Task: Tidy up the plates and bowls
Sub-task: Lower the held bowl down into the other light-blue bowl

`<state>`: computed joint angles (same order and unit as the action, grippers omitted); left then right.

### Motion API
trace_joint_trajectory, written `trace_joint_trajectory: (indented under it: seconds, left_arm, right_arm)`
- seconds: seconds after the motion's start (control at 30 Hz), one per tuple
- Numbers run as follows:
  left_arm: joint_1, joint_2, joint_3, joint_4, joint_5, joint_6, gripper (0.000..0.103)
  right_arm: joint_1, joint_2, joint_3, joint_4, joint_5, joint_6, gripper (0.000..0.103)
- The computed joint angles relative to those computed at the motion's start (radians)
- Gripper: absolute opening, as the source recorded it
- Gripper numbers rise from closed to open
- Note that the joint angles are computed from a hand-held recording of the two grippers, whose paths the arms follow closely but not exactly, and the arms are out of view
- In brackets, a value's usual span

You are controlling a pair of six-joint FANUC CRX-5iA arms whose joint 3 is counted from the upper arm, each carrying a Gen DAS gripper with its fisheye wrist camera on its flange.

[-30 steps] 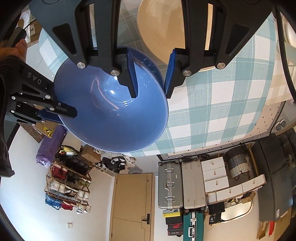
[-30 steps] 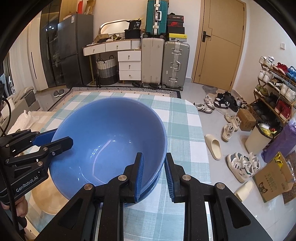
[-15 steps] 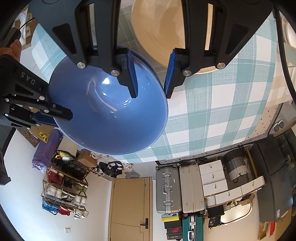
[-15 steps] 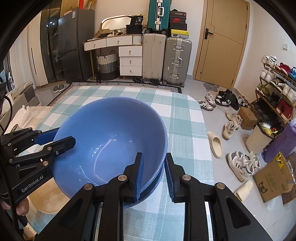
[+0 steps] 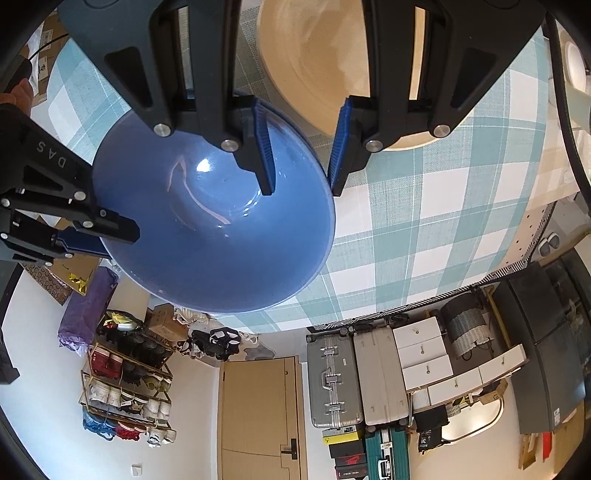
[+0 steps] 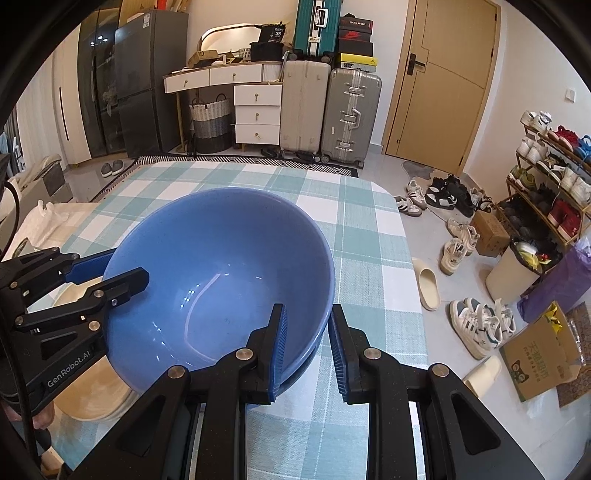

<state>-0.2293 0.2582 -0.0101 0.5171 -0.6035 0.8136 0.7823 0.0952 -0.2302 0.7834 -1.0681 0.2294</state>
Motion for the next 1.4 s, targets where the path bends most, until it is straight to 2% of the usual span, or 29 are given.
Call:
trace_joint_trajectory:
  seconds: [0.57, 1.0, 1.4]
  left_arm:
    - [0.005, 0.017, -0.010, 0.009, -0.002, -0.015, 0.026]
    - [0.008, 0.029, -0.032, 0.020, 0.033, -0.047, 0.026]
    - [0.005, 0.034, -0.037, 0.026, 0.040, -0.055, 0.026]
  right_arm:
    - [0.005, 0.023, 0.006, 0.006, -0.017, 0.011, 0.023]
    - [0.010, 0.053, 0.019, 0.021, -0.050, 0.028, 0.023]
    - [0.004, 0.057, 0.013, 0.007, -0.039, 0.041, 0.025]
